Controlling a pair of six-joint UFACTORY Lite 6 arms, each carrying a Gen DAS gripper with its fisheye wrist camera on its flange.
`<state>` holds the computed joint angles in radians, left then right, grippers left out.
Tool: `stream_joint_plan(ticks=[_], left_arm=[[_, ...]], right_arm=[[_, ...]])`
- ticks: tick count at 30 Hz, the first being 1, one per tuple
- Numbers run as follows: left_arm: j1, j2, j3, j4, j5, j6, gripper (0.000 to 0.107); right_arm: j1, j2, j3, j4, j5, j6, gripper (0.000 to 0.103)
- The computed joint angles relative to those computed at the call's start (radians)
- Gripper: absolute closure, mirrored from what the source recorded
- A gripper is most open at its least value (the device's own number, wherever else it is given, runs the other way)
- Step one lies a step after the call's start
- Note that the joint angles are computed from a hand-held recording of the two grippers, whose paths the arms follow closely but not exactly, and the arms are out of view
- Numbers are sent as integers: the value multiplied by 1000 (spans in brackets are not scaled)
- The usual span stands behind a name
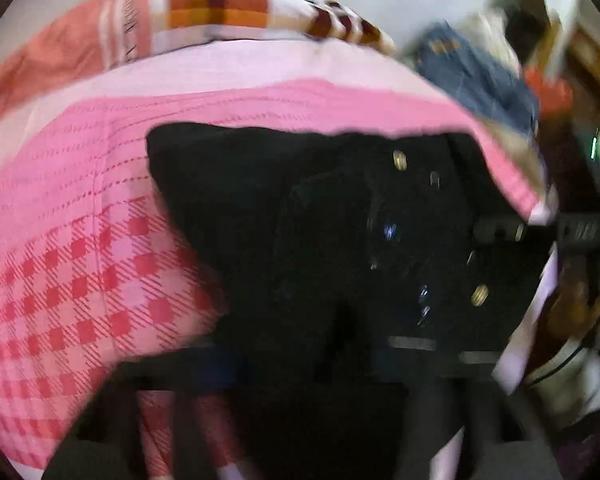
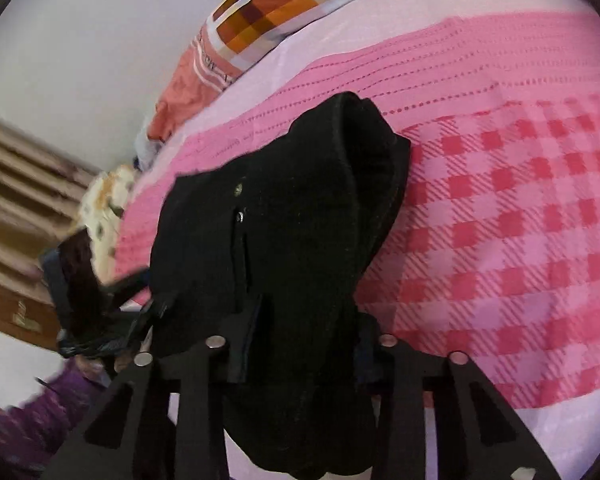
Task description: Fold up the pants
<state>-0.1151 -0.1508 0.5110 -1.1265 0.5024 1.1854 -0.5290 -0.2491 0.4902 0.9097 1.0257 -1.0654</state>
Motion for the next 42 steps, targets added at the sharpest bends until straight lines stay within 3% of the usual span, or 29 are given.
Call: stream_joint_plan(ticks=[2, 5, 8, 13, 17, 20, 22, 24, 25, 26, 27, 28, 30, 32, 35, 37, 39, 41, 42], left_arm=[[95, 52, 26, -70, 108, 49, 80], [146, 35, 9, -100, 159, 81, 81], [284, -22, 19, -81, 263, 90, 83], [592, 50, 278, -9, 419, 71, 83], [694, 249, 584, 85, 380, 46, 83], [714, 403, 753, 161, 212, 95, 81], [734, 508, 803, 149, 103, 175, 78], [739, 660, 893, 197, 18, 121, 78], [747, 764, 956, 243, -19, 69, 75], [752, 828, 1004, 246, -15, 59, 66], [772, 856, 1024, 207, -1, 90, 64], [794, 845, 1003, 127, 8, 163, 60], [792, 756, 876, -56, -72, 373, 60], [763, 645, 759, -252, -202, 582, 59], [803, 538, 672, -498, -124, 816, 52], [836, 474, 640, -483, -60, 778, 42], [844, 411, 603, -497, -75, 766, 29], [859, 349, 575, -505, -75, 749, 6], [881, 322, 566, -488, -42, 725, 6]], right_arm=[[8, -37, -8, 12, 24, 13, 74], [73, -115, 12, 62, 81, 82, 75], [246, -135, 90, 131, 42, 182, 75], [565, 155, 394, 354, -109, 195, 75], [758, 562, 799, 491, -210, 176, 75], [863, 846, 1088, 522, -288, 203, 76], [911, 1024, 1297, 411, -327, 353, 76], [987, 1193, 1473, 202, -447, 537, 76], [1008, 1224, 1504, 97, -486, 634, 75], [1026, 1219, 1494, 4, -531, 728, 73], [1038, 1173, 1444, -48, -574, 787, 73], [1054, 1103, 1353, -58, -649, 805, 72], [1108, 925, 1168, -52, -802, 771, 70], [1169, 859, 1131, -205, -856, 867, 55], [1256, 841, 1167, -500, -854, 1128, 43], [1305, 841, 1189, -635, -827, 1278, 43], [1339, 850, 1215, -730, -798, 1384, 43], [1361, 872, 1258, -756, -769, 1408, 43], [1375, 861, 1245, -792, -772, 1446, 43]])
